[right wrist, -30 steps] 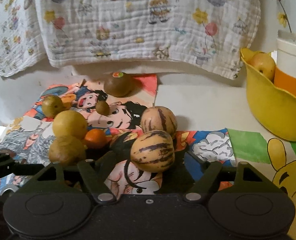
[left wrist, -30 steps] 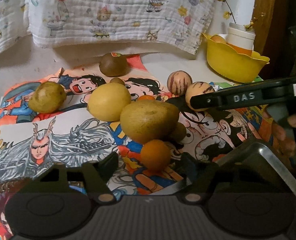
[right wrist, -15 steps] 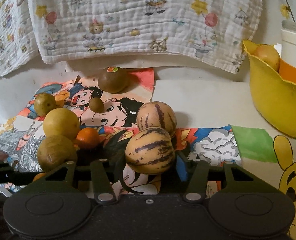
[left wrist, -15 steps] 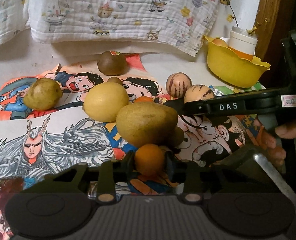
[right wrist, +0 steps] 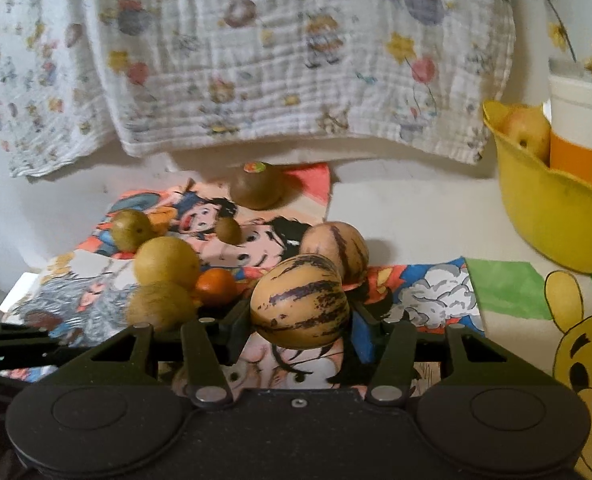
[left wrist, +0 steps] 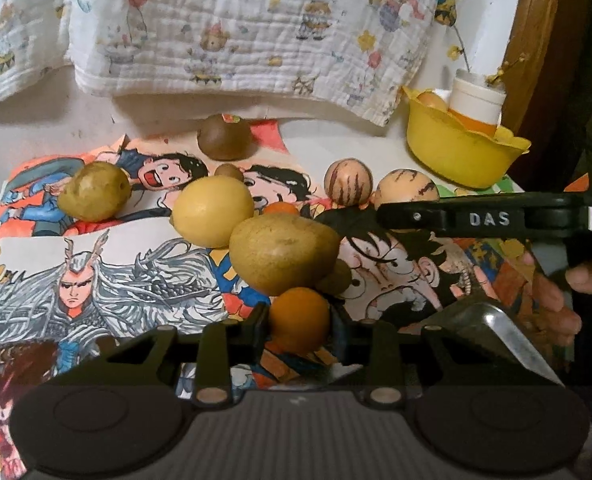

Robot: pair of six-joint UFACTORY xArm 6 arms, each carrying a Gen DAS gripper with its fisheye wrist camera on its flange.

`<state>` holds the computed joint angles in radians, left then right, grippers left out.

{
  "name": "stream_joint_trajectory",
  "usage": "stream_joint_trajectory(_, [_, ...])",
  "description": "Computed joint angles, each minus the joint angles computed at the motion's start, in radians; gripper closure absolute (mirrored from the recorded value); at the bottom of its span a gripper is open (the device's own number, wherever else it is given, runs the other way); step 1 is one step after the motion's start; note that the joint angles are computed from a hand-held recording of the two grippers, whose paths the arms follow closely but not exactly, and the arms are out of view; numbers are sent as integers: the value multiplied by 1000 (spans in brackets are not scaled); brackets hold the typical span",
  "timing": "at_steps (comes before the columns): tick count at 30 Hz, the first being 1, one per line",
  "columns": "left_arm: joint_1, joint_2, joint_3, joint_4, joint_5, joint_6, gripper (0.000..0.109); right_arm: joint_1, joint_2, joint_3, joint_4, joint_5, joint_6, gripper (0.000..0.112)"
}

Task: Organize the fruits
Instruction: 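Grasp the striped pepino melon with the right tool while the left tool grasps the small orange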

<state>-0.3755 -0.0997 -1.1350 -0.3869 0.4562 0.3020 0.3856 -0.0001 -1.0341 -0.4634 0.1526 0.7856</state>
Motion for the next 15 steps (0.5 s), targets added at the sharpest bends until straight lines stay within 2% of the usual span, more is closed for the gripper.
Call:
stream_joint_trajectory(6, [6, -94, 76, 12, -19, -25, 73, 43, -110, 83, -29, 1, 14, 59])
stream_joint_trajectory(15, [37, -297, 252, 47, -17, -82, 73, 159, -258, 223, -134, -5, 131, 58])
